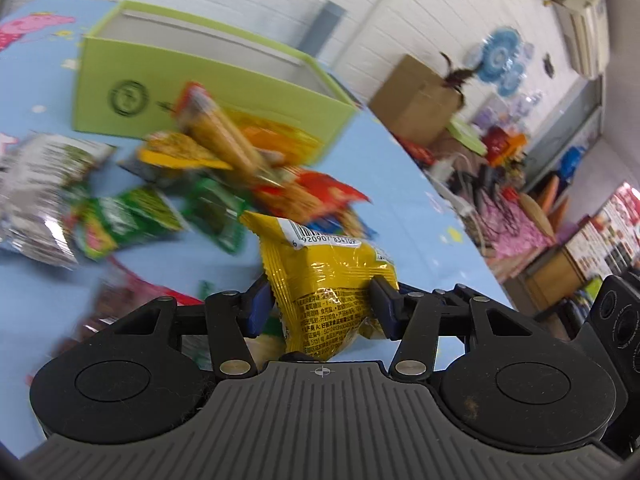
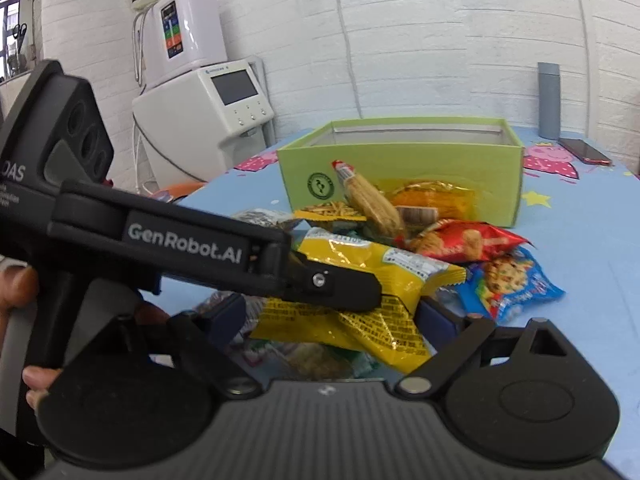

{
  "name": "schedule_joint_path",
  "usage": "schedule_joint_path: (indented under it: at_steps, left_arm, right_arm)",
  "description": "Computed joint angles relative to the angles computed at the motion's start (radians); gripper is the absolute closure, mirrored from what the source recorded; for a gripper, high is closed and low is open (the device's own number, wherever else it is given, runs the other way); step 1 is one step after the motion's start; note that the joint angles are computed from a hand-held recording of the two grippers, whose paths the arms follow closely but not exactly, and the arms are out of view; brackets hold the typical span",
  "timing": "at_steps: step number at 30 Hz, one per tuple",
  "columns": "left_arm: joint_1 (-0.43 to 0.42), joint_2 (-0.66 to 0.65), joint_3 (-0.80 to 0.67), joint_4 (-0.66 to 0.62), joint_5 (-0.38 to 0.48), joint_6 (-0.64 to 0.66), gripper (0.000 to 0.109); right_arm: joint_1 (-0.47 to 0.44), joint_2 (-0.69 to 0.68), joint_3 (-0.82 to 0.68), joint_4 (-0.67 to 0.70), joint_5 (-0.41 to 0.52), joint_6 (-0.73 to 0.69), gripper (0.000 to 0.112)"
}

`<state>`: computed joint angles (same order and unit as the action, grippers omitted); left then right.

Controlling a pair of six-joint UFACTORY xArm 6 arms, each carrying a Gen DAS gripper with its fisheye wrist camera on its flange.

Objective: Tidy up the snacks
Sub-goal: 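Close the left gripper on the yellow chip bag and lift it, then carry the yellow chip bag into the green box and open the left gripper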

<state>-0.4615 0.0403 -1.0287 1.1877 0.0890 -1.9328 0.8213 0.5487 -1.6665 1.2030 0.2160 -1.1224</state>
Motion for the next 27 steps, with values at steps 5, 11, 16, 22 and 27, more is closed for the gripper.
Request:
schedule_joint_path:
  at_steps: [5,11,16,22,27]
  left_arm:
    - [-0.066,0.143,-0.109,-0.220,-0.069,0.210,0.071]
    - [-0.129,0.243,-0.201,-0.440,0.005,0.433,0.065]
    - [-0.136,0.199,-0.197,-0.315,0.094,0.321,0.058]
    - [-0.108,0.182,-0.173,-0.351,0.050,0.320,0.055]
    - [-0.107,0.204,-0.178,-0.477,0.010,0.419,0.054]
  right_arm:
    - [-0.017,-0.146,0.225,0.005,-0.106,-0.002,0.018]
    - [-0.075,-0.165,0.280,0.082,-0.082,-0.024,0.018]
    - [-0.104,-0.194,0.299,0.235,-0.037,-0.162,0.018]
    - [-0.123,-0.238,0.329,0.377,-0.039,-0.285,0.018]
    - [-0.124,-0.228,0.314,0.359,-0.020,-0.298,0.018]
